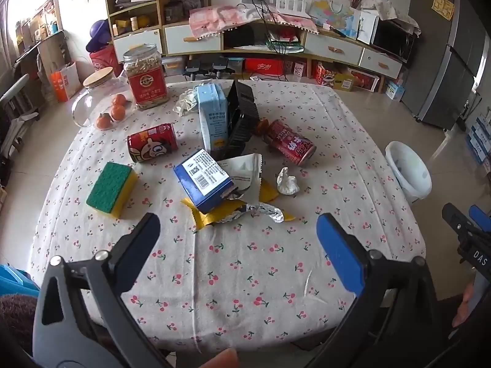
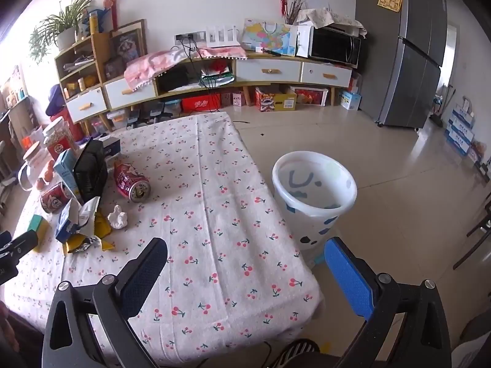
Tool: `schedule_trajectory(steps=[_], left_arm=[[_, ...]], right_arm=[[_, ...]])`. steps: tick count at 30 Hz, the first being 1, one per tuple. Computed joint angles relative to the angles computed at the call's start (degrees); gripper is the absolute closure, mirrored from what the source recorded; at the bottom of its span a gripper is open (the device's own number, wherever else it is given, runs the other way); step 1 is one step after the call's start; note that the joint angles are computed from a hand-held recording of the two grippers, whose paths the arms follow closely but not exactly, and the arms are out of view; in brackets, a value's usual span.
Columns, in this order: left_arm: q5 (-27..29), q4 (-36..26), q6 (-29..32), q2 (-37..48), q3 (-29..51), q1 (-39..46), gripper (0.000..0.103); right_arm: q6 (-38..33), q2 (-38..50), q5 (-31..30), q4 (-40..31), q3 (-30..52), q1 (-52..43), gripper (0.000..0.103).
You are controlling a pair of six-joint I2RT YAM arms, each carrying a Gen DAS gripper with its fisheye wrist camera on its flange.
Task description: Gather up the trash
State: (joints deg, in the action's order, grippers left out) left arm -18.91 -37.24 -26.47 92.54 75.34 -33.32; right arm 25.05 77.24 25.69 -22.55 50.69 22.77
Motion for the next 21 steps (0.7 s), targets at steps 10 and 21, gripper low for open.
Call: schedule_trajectory(steps=[10, 21], left_arm=[[0.4, 0.5, -0.4, -0.2, -0.3, 0.1, 0.002], [0.4, 0.4, -0.3, -0.2, -0.3, 0.1, 0.002]], right_arm=[[0.5, 1.6, 0.0, 0.5, 1.1, 0.1, 0.000], [1.2, 0.7, 0.5, 0.5, 0.0, 0.8, 0.000]])
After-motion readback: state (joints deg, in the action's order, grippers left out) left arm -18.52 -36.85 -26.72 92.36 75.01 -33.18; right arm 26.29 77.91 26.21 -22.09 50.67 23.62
